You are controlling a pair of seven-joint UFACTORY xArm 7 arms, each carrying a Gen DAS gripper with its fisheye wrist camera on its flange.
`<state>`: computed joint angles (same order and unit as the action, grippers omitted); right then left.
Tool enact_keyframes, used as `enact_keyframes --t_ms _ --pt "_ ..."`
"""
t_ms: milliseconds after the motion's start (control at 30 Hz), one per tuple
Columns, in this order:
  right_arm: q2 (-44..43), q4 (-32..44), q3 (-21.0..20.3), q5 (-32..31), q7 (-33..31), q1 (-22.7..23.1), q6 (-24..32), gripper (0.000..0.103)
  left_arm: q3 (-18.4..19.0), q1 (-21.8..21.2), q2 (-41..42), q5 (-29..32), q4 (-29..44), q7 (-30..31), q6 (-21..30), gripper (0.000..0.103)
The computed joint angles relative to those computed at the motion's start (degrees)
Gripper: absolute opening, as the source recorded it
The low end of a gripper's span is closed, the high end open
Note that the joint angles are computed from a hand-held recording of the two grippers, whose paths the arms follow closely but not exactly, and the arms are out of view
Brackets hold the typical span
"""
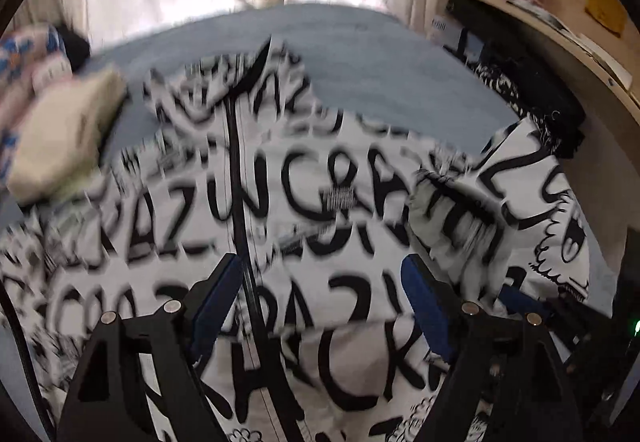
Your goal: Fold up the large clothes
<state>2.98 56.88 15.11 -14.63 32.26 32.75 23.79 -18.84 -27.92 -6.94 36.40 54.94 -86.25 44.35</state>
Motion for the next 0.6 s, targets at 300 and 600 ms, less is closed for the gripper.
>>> enact_keyframes --t_ms 300,600 --pt "-5.26 -7.71 1.09 12.92 -4.99 0.14 -5.79 0.049 2.05 1.09 3.03 -6.17 -6.89 1.34 -18.75 0.08" --pt "-7.58 -12.01 1.32 20.39 -7.62 1.07 -10.39 0.049 3.72 -0.19 9.53 -27.99 -11.59 12.9 -39.13 0.08"
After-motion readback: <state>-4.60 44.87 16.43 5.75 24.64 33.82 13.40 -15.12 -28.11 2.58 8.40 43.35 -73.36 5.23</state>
